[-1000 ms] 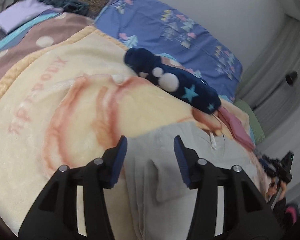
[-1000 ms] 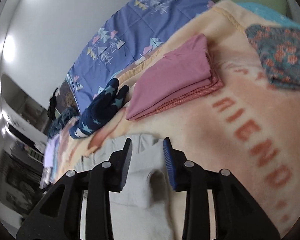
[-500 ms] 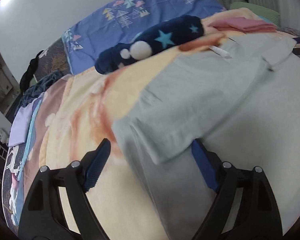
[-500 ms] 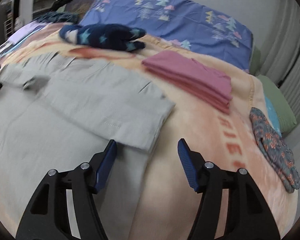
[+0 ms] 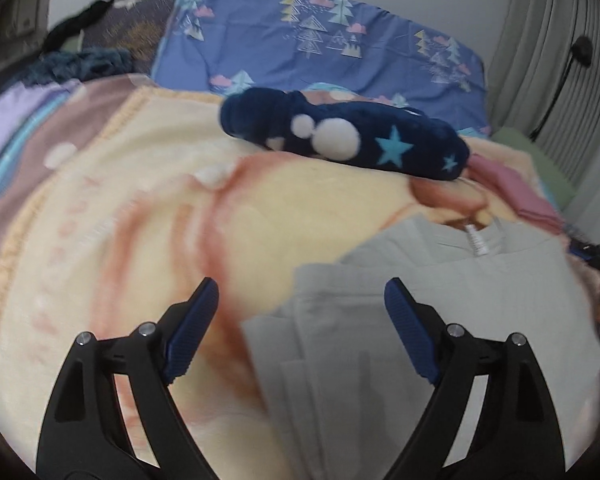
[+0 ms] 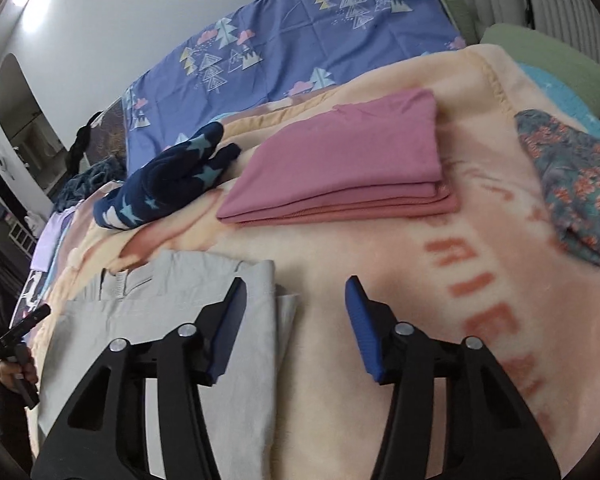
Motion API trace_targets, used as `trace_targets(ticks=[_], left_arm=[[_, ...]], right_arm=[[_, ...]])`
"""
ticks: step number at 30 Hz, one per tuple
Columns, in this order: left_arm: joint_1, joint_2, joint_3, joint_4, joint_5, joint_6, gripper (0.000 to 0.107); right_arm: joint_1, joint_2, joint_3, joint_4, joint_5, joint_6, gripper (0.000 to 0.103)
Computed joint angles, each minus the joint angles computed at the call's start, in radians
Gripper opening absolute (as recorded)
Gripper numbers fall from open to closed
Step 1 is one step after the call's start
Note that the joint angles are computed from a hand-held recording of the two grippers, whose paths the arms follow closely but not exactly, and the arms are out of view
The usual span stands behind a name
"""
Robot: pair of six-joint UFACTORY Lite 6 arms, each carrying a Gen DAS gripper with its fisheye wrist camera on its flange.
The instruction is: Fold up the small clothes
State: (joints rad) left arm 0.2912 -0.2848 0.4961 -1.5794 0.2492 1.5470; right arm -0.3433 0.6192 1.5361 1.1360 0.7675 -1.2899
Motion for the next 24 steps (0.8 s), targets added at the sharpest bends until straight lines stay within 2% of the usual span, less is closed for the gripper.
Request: trace_targets(ticks=[2,3,6,8,11,13,14,15,16,17,21,24], left_arm=[[-0.031,0.042,0.008,-0.098,-0.001,0.09,0.086],[-0.047,0.066,0.018,-0.126,-0.009,0.12,0.081],[-0.097,0.149,0.066,-0.128,-0.045,0.139,0.054],[-0.116,0.195,0.09,-0.148,-0.077,0.164,0.048],[-0.108,0.212,0.092,-0.239,-0.059,0.267,0.043],[-0.108,0.209,0.09,-0.293,-0.055,0.328,0.039],[-0.109,0.207,0.093,-0.307,-0.061,0.342,0.038],[-0.113,0.211,0.1,-0.329,-0.068,0.362,0.032],[-0.109,0.208,0.102,-0.324,-0.063,0.359,0.014],[-0.096,0.198,0.102,-0.295,-0.038,0.333,0.01],[-0.102,0.06,0.049,-0.311,-0.024,0.35,0.009],[-0.109,-0.06,0.024,-0.18,-0.03,0.221,0.009]], right_arm=[[0.024,0.003,0.007,-0.005,-0.005,0.0,0.048],[0.042,0.008,0.015,-0.01,-0.007,-0.001,0.047],[0.082,0.025,0.041,-0.045,-0.041,0.022,0.047],[0.107,0.05,0.071,-0.076,-0.063,0.053,0.047],[0.112,0.081,0.098,-0.086,-0.061,0.063,0.035],[0.11,0.096,0.106,-0.073,-0.055,0.052,0.013],[0.109,0.096,0.105,-0.063,-0.053,0.046,0.008],[0.105,0.095,0.104,-0.05,-0.051,0.035,0.005],[0.101,0.085,0.091,-0.024,-0.05,0.009,0.005],[0.096,0.072,0.076,0.0,-0.046,-0.017,0.004],[0.074,0.003,0.017,0.08,-0.011,-0.1,0.004],[0.065,-0.032,0.008,0.106,0.015,-0.12,0.004]])
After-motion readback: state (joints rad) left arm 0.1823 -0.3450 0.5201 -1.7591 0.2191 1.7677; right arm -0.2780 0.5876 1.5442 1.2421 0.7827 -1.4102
